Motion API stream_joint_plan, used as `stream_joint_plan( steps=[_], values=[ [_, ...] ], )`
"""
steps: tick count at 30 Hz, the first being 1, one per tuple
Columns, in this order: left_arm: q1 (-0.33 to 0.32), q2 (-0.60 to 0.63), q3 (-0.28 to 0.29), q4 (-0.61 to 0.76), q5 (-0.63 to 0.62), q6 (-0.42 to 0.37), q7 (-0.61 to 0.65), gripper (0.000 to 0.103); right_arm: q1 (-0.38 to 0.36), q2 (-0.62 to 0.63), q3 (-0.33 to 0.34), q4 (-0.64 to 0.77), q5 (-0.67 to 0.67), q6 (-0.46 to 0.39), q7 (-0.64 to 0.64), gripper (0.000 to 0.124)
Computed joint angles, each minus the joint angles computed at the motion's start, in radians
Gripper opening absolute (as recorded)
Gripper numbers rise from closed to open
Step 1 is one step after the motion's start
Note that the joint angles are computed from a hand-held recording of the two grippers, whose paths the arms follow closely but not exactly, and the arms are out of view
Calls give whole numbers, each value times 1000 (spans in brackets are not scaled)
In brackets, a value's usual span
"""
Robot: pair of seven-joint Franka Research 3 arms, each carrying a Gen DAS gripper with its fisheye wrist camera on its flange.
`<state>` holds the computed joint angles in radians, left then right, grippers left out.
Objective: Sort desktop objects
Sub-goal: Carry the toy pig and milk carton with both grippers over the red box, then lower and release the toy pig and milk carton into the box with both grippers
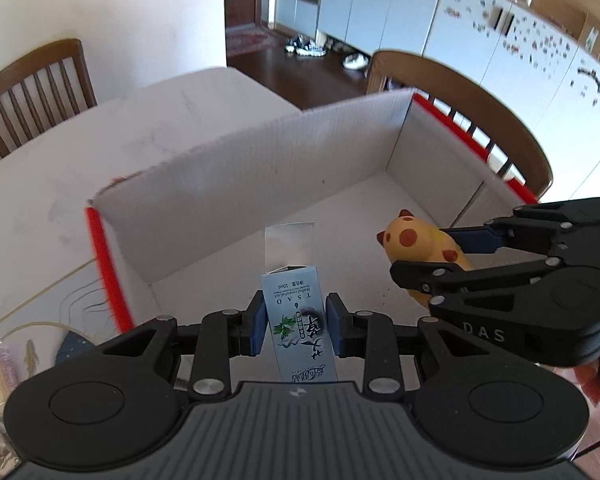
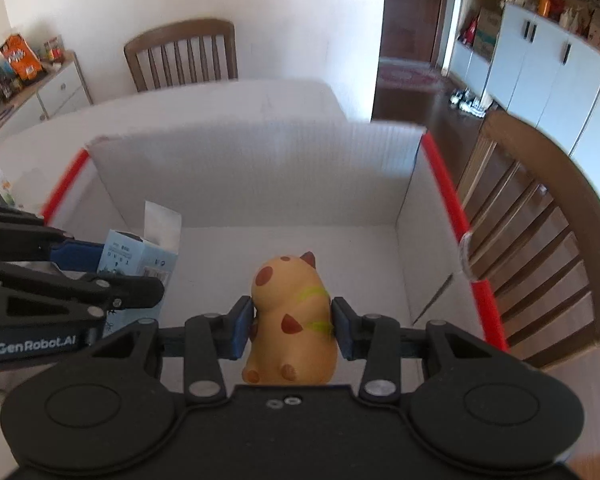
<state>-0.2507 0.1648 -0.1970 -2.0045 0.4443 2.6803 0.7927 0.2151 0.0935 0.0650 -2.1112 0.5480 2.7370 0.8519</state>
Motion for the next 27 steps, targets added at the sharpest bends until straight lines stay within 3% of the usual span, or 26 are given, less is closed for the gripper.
stream_joint_plan(
  steps=[3, 12, 21, 27],
  values=[
    [8, 35, -13, 33, -55, -25, 59, 30, -5, 36, -13, 49, -45, -85, 64, 40],
    [25, 89, -24, 101, -185, -114, 160, 30, 8, 76, -27, 111, -240, -186, 221, 41],
    [25, 117, -33, 153, -269, -202, 221, 29, 17, 71, -25, 96, -316, -191, 264, 42],
    [21, 106, -31, 141, -276, -183, 224, 29, 23, 53, -25, 72, -345, -183, 291, 46]
  ],
)
